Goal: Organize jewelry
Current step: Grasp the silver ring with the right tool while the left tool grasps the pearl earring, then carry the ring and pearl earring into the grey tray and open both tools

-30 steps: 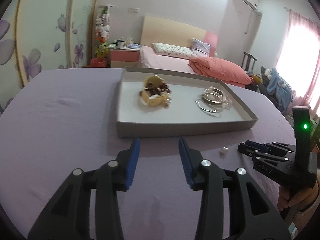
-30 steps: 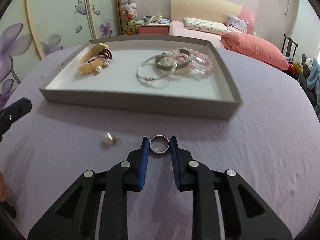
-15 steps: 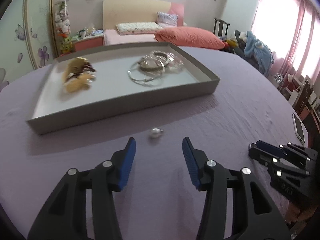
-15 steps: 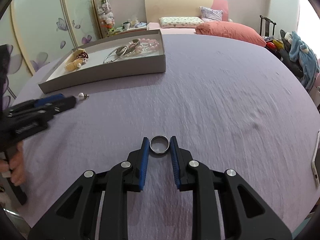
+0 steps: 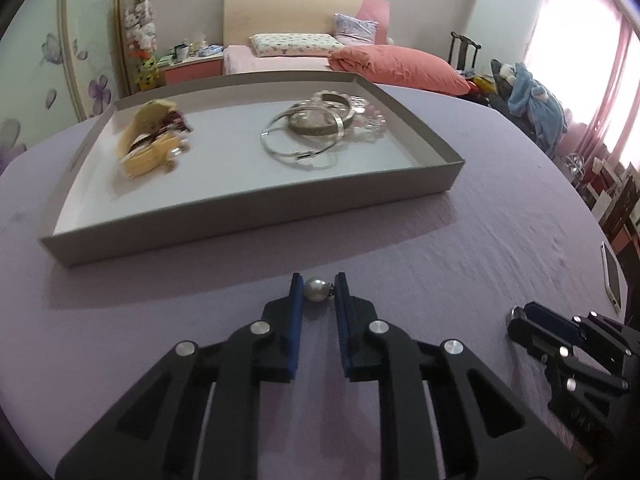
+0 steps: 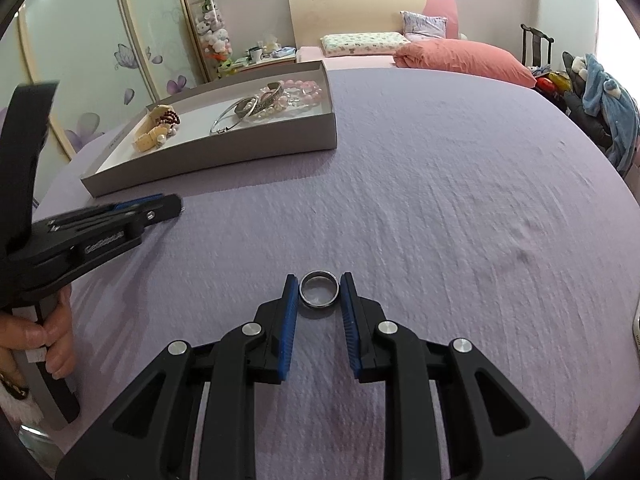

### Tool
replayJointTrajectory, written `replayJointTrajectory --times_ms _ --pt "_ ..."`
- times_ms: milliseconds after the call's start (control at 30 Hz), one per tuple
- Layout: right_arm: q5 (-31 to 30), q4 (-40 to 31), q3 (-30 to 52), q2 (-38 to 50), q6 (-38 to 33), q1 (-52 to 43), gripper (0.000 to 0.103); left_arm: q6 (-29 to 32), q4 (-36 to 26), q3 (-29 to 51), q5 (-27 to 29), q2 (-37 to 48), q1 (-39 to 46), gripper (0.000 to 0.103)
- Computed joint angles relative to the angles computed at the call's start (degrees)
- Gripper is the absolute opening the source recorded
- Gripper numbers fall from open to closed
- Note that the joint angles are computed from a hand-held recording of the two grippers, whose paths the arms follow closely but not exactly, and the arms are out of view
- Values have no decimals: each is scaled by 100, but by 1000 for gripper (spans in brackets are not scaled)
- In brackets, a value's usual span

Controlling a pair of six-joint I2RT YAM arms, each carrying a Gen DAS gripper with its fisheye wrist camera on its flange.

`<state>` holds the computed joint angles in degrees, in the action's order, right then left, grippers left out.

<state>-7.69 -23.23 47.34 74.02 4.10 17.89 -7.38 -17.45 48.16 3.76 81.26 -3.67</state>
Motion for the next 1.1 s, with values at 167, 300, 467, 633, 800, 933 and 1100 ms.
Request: replayJointTrajectory --times_ms 167,300,467,633,800,933,1100 --pt "62 226 -99 -193 42 225 22 248 -208 -583 255 -985 656 16" --pt "45 369 -197 -359 102 463 22 519 -531 -1142 433 -2102 1374 16" --pt "64 574 -423 -590 188 799 22 809 -1034 -1680 822 -3168 2238 16" --pt "147 669 -598 -763 269 1072 22 897 -1437 -1982 1368 -3900 2789 16" --pt "305 670 -670 -781 329 1216 22 879 -1560 -2097 1473 -4252 2843 16" --pt "423 681 -716 -802 361 1245 22 804 -1540 -2163 1319 -4354 2679 16" --pt "440 687 -729 -796 360 1164 22 841 -1523 -2193 1368 -4305 2781 16"
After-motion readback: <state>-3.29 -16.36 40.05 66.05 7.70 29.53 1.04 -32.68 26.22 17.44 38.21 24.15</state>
